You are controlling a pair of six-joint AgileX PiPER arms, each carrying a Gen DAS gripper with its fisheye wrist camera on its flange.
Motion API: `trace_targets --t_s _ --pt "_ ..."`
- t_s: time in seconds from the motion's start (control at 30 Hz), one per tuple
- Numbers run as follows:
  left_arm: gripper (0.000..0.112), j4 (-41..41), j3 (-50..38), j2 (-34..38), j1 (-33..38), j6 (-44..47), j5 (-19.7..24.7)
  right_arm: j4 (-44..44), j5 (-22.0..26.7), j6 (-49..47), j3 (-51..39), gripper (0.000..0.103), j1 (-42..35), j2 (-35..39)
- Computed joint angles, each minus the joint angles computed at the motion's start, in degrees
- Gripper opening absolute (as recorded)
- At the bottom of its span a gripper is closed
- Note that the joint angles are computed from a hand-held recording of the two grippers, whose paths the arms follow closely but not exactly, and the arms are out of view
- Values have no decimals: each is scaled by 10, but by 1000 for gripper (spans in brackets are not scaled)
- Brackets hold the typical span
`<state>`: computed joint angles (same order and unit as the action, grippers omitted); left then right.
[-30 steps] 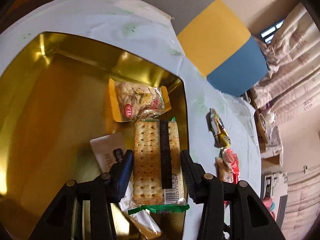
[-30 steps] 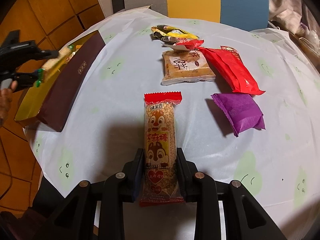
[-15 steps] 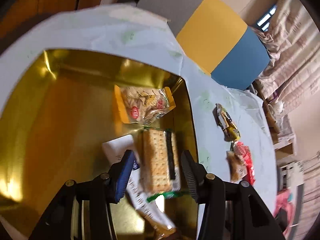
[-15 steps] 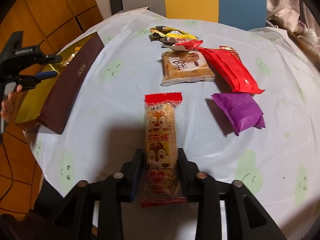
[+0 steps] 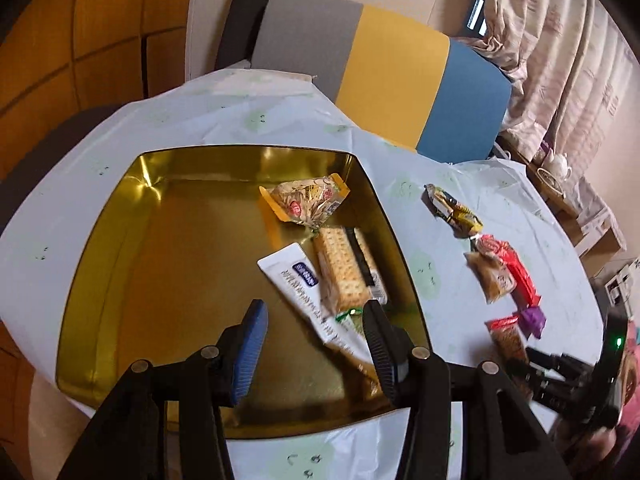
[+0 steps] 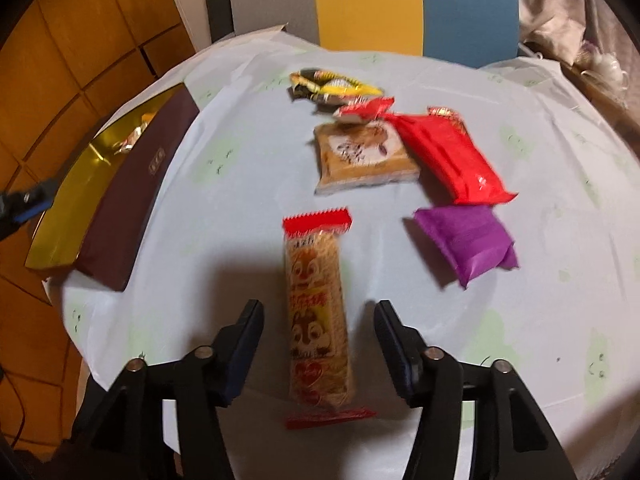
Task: Organize snacks
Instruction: 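Carry the chipmunk bar into the gold tray and open the right gripper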
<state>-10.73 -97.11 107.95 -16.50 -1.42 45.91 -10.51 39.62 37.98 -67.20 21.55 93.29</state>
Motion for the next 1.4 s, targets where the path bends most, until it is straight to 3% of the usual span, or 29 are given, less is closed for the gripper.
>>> trace_targets --t_s 0.1,0.2,0.5,0.9,1.1,1.23,1.4 --pt "50 32 23 -16 -7 -23 -9 -2 4 3 -9 47 1 10" --pt "50 59 36 -25 -9 -45 -8 -8 18 5 -22 29 6 27" --pt "50 71 72 -46 2 -57 -23 -29 37 15 -31 29 19 33" --pt "50 65 86 -54 24 -55 -32 77 45 -42 -114 29 9 45" --pt "50 63 92 -59 46 -66 -42 133 62 -100 -232 29 27 83" --pt "50 61 94 -63 64 -70 -45 182 93 -147 -354 29 49 149" --pt "50 66 100 -69 80 -77 -49 194 183 -166 -567 29 89 277"
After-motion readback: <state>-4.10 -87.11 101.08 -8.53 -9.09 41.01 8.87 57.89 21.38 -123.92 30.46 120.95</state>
